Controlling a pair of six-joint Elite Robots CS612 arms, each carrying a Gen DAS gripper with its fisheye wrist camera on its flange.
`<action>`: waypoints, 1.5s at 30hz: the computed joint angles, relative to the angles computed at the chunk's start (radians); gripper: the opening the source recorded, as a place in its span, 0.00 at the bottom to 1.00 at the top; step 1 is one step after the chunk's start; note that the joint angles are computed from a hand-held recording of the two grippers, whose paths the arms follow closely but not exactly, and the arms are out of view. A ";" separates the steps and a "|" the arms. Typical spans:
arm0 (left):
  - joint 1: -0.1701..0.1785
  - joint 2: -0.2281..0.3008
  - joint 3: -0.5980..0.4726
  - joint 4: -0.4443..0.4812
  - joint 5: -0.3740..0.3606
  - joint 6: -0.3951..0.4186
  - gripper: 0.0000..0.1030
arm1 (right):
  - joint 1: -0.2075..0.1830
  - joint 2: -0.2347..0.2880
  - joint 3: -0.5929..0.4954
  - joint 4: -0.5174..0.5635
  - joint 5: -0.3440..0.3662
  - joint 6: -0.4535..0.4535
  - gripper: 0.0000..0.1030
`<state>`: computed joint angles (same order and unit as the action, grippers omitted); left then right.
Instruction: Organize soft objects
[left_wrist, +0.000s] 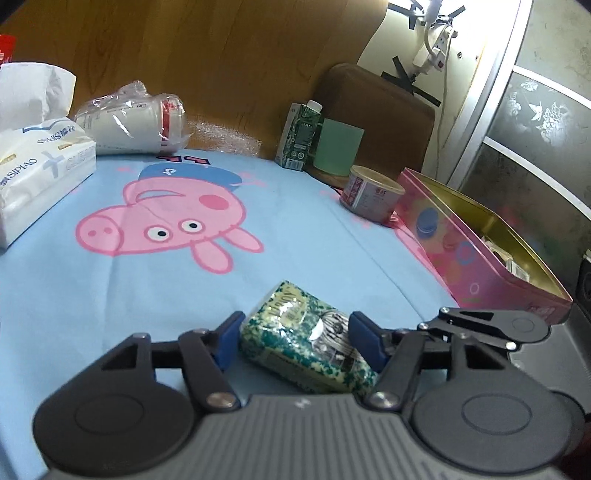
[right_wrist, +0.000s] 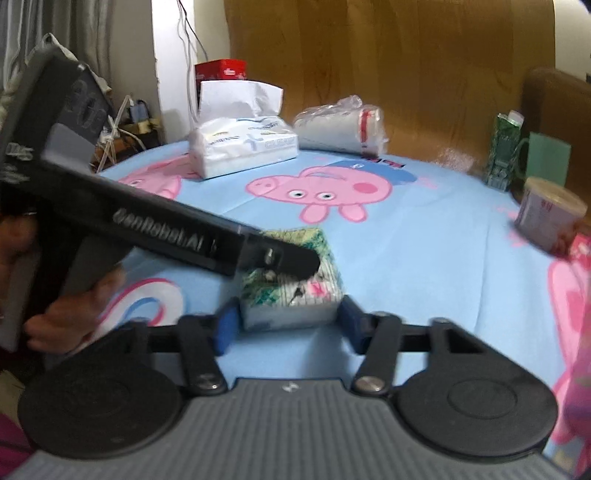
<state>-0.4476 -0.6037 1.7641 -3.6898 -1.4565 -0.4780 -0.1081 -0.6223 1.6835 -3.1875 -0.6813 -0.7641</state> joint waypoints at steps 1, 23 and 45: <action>0.000 -0.002 0.001 0.002 -0.011 -0.005 0.60 | -0.004 0.001 0.000 0.004 0.008 0.001 0.55; -0.099 -0.020 -0.105 0.109 -0.148 0.246 0.60 | -0.162 0.017 0.099 -0.413 0.052 0.312 0.54; -0.132 0.132 -0.526 0.386 0.063 0.305 0.80 | -0.212 0.132 -0.104 -0.735 -0.261 0.781 0.62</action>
<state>-0.5795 -0.4719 1.2384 -3.3036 -1.3940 -0.1733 -0.3198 -0.4903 1.5794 -3.9230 -0.9420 0.0174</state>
